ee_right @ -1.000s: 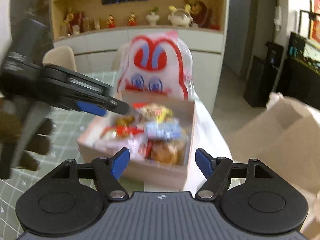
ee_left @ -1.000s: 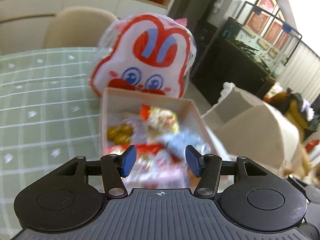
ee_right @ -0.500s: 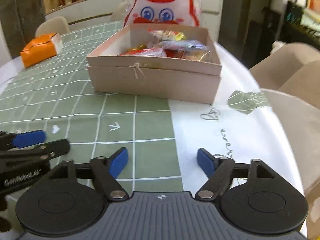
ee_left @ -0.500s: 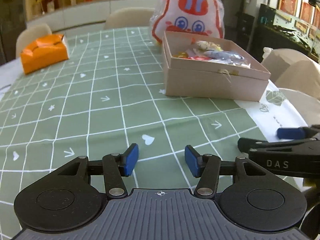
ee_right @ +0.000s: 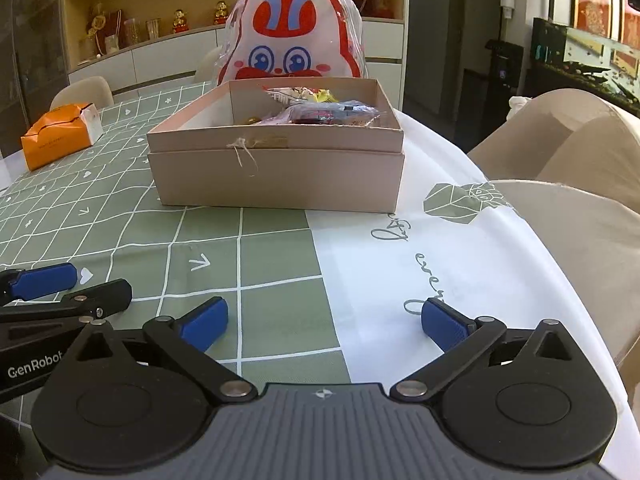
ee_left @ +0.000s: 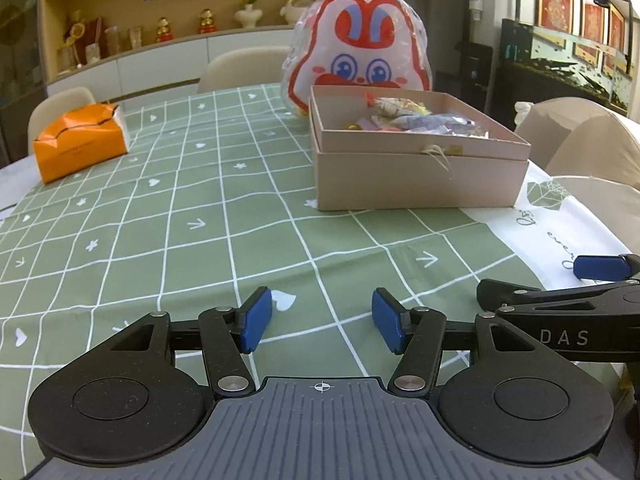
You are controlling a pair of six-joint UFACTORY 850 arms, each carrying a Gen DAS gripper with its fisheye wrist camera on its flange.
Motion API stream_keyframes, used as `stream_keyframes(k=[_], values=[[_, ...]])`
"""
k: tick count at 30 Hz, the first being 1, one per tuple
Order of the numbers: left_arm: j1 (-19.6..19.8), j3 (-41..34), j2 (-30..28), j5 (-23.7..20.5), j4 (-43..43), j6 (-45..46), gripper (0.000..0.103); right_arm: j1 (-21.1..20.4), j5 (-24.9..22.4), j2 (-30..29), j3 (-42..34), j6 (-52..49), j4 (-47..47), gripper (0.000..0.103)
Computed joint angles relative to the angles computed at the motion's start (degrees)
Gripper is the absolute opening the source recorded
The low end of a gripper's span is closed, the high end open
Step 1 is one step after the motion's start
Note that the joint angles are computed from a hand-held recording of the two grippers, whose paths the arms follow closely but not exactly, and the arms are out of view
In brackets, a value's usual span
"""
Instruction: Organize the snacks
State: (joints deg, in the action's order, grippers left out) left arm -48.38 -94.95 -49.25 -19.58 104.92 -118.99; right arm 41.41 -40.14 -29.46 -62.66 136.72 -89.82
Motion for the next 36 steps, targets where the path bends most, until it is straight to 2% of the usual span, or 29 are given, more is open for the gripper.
stream_keyframes(k=[36], values=[[0.0, 0.9, 0.5, 0.0, 1.4, -1.7, 0.061, 0.0, 0.0, -0.1, -0.1, 0.0, 0.0, 0.103]])
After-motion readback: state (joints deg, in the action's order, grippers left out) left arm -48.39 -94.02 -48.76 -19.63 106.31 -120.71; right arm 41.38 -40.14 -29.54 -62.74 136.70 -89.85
